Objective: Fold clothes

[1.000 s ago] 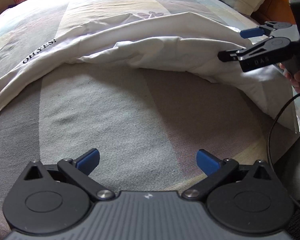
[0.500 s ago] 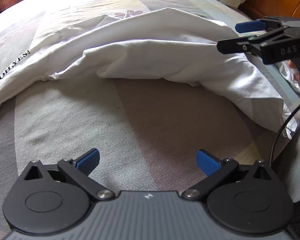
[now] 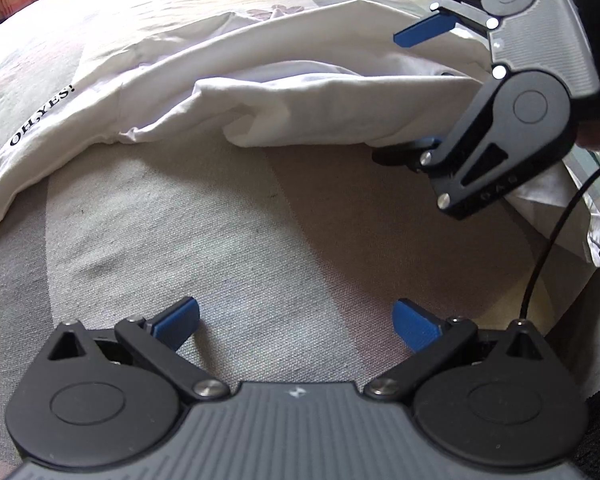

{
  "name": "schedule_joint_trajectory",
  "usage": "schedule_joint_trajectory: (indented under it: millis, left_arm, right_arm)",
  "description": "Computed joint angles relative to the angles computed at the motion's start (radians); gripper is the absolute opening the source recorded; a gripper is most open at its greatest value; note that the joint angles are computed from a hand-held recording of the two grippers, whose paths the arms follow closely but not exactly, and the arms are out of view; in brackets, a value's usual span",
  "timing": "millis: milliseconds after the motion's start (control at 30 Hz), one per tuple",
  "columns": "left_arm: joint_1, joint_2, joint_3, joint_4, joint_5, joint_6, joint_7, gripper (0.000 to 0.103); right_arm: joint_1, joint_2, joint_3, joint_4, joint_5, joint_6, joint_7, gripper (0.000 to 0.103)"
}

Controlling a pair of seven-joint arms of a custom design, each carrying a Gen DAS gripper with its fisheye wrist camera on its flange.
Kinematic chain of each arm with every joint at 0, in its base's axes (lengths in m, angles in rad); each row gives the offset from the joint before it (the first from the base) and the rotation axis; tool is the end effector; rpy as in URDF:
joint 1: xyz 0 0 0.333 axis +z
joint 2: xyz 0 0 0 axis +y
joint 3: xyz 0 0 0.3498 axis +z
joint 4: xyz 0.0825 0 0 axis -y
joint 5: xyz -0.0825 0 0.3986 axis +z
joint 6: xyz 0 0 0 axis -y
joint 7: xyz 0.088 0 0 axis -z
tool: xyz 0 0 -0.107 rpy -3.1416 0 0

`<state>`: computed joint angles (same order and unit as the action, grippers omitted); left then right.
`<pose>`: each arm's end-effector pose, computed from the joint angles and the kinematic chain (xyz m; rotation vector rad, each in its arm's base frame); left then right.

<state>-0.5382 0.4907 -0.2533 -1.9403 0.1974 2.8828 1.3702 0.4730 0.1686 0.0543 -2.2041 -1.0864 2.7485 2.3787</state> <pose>0.4856 -0.4842 0.3064 -1.2244 2.6765 -0.6861 0.4855 0.3232 0.3532 -2.4753 1.2043 -0.8642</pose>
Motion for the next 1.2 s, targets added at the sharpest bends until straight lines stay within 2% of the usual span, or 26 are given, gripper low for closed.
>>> schedule_joint_trajectory:
  millis: [133,300,433,533,700,767,867,967,1067,1133,1167,1200]
  left_arm:
    - [0.034,0.011,-0.039,0.003,-0.035,0.017,0.039,0.102]
    - [0.039,0.035,-0.048,0.031,-0.057,0.015,0.079,0.102]
    - [0.047,0.050,-0.059,0.045,-0.077,0.023,0.109,0.102]
    - [0.047,0.058,-0.060,0.053,-0.087,0.028,0.124,0.102]
    - [0.040,0.068,-0.052,0.062,-0.092,0.031,0.140,0.102]
    - [0.033,0.064,-0.045,0.053,-0.091,0.041,0.134,0.102]
    - [0.018,0.058,-0.032,0.040,-0.086,0.058,0.118,0.102]
    - [0.014,0.065,-0.027,0.050,-0.079,0.056,0.113,0.102]
    - [0.020,0.079,-0.034,0.068,-0.080,0.054,0.120,0.102]
    - [0.038,0.081,-0.051,0.066,-0.091,0.063,0.132,0.102]
    - [0.046,0.083,-0.058,0.066,-0.098,0.067,0.138,0.102]
    - [0.050,0.084,-0.061,0.065,-0.102,0.073,0.141,0.102]
  right_arm:
    - [-0.042,-0.019,-0.025,0.001,0.027,0.034,-0.004,0.103]
    - [-0.102,-0.026,-0.053,0.009,0.063,0.059,-0.014,0.103]
    - [-0.149,-0.020,-0.074,-0.003,0.150,0.099,0.007,0.103]
    - [-0.170,-0.033,-0.076,-0.038,0.234,0.140,0.008,0.103]
    - [-0.179,-0.075,-0.089,-0.087,0.184,0.178,0.055,0.103]
    - [-0.201,-0.091,-0.072,-0.109,0.281,0.200,0.006,0.103]
    - [-0.206,-0.110,-0.039,-0.131,0.371,0.255,-0.135,0.103]
    - [-0.171,-0.083,-0.037,-0.084,0.290,0.230,-0.133,0.103]
    - [-0.137,-0.016,-0.060,-0.008,0.216,0.204,-0.090,0.103]
    - [-0.148,0.038,-0.077,0.028,0.279,0.244,-0.115,0.103]
    - [-0.191,0.067,-0.049,0.036,0.393,0.269,-0.162,0.103]
    - [-0.259,0.097,0.008,0.044,0.540,0.284,-0.238,0.103]
